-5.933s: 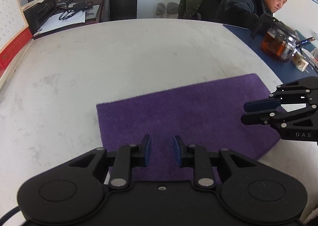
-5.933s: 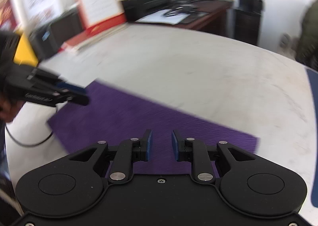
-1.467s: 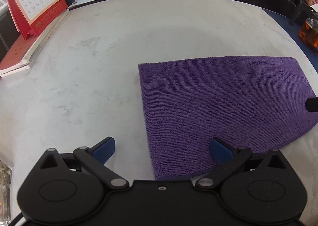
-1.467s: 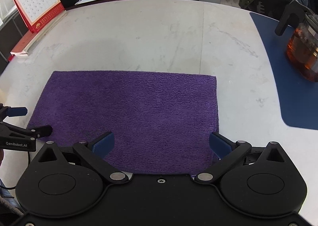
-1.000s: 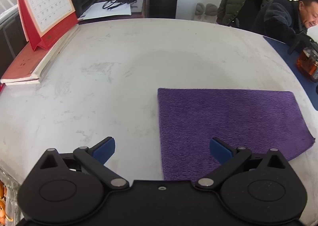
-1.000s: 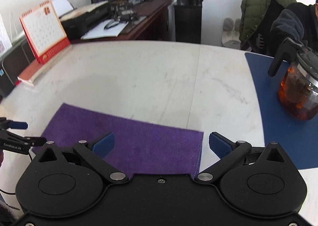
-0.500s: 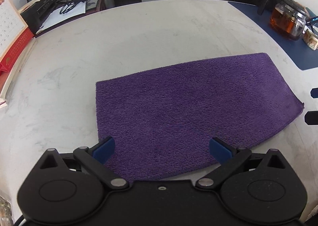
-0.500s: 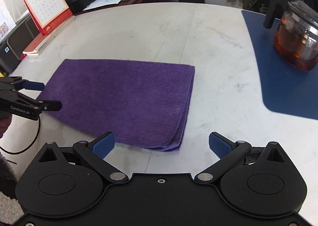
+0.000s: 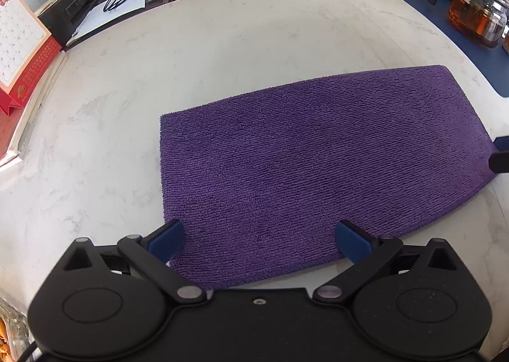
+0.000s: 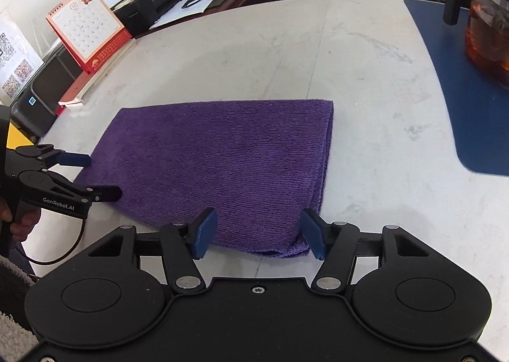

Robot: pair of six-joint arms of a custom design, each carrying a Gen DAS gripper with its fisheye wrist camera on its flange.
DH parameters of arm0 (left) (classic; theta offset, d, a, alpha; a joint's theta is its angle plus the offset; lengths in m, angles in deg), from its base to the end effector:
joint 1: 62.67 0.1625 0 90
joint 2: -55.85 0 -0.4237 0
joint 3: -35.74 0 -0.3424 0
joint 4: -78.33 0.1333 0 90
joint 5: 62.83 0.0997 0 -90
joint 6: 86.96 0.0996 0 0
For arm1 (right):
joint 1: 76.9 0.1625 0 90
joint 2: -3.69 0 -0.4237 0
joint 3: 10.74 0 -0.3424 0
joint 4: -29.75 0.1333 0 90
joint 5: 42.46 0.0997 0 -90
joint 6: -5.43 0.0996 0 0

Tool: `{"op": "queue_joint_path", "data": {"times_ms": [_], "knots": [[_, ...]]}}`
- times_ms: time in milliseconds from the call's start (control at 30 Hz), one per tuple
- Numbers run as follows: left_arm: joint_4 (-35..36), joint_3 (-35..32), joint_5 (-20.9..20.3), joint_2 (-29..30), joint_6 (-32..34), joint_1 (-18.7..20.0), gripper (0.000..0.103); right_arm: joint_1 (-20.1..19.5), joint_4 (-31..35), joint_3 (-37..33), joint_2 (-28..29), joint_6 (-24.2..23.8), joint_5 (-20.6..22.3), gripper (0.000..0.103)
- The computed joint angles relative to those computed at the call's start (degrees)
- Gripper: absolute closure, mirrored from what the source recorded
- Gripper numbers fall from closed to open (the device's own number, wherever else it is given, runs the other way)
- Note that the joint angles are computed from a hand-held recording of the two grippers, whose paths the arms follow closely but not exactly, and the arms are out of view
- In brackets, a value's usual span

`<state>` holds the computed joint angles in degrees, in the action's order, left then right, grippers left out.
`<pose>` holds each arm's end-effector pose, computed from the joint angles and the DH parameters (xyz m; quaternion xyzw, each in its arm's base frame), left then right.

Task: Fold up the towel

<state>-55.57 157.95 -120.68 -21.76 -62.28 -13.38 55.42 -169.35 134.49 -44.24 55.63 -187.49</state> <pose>-0.1414 -0.4500 0.2504 0.5205 0.8077 -0.0328 0.2750 0.2736 -0.2237 0.1019 -0.1080 -0.8768 0.3950 0.2518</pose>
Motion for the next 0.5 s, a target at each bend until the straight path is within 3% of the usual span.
{"op": "queue_joint_path", "data": {"times_ms": [200, 367, 500], "knots": [[0.35, -0.49, -0.26, 0.28, -0.15, 0.27, 0.001, 0.05, -0.70, 1.18, -0.45, 2.37, 0.40, 0.057], [-0.61, -0.16, -0.13, 0.27, 1.22, 0.01, 0.001, -0.64, 1.57, 0.77, -1.19, 2.89, 1.30, 0.080], [-1.13, -0.06, -0.43, 0.20, 1.63, 0.12, 0.001, -0.69, 3.95, 0.54, -1.87, 4.12, 0.89, 0.092]]}}
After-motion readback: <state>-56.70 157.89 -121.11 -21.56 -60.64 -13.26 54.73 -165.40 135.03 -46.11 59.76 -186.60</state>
